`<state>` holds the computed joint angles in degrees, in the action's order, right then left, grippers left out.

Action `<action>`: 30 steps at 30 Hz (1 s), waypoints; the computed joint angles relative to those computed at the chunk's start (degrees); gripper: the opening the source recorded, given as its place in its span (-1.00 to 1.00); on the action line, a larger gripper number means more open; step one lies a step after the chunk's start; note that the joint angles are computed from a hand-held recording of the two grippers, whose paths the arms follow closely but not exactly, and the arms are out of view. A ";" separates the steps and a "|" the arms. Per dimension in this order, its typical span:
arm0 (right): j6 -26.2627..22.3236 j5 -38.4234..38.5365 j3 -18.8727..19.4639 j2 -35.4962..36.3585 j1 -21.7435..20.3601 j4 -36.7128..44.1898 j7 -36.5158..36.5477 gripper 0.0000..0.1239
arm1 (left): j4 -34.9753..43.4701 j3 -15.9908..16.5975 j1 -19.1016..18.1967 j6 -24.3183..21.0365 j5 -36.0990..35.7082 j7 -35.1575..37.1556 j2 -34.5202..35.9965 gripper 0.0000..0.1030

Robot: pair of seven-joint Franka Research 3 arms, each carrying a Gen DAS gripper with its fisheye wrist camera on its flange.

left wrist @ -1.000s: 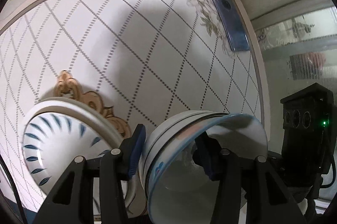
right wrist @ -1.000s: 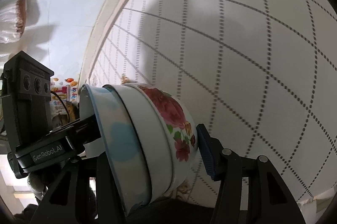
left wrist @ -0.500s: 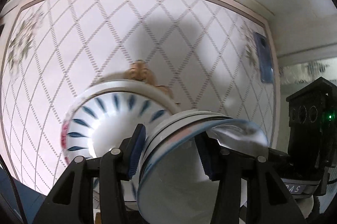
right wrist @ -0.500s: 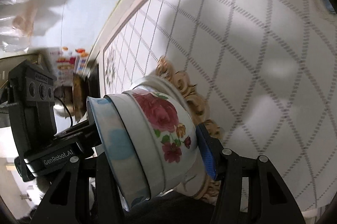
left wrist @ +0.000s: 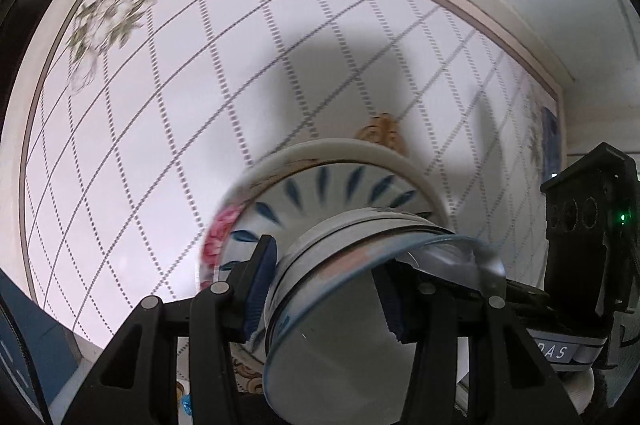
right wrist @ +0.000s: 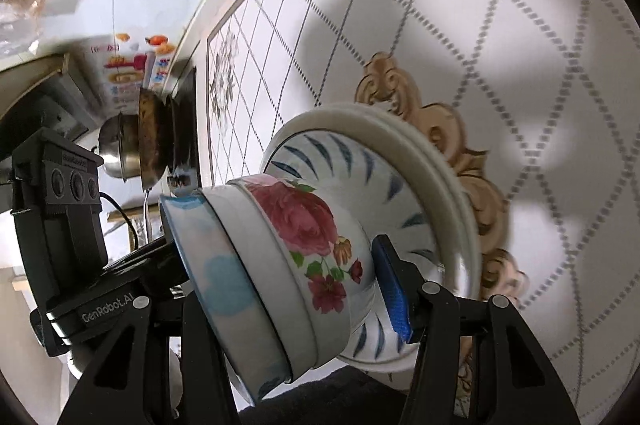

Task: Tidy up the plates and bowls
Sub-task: 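Carry the bowl stack with both tools and set it on the plate stack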

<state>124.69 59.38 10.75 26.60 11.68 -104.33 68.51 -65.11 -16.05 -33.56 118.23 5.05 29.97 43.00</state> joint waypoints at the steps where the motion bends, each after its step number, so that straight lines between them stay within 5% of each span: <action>1: -0.03 -0.07 0.18 0.71 0.30 0.56 0.13 -0.08 | -1.37 -0.03 0.31 0.37 -0.21 -0.12 -0.69 -0.15; 22: 3.12 -1.95 0.05 -0.70 1.49 -1.27 3.40 -0.09 | 1.92 1.12 -1.52 -2.30 2.82 1.60 1.25 -0.18; 30: 11.51 -7.64 -1.42 -8.32 4.01 -7.67 3.78 0.25 | 0.30 2.99 -4.45 -3.34 9.24 0.74 -2.59 -0.13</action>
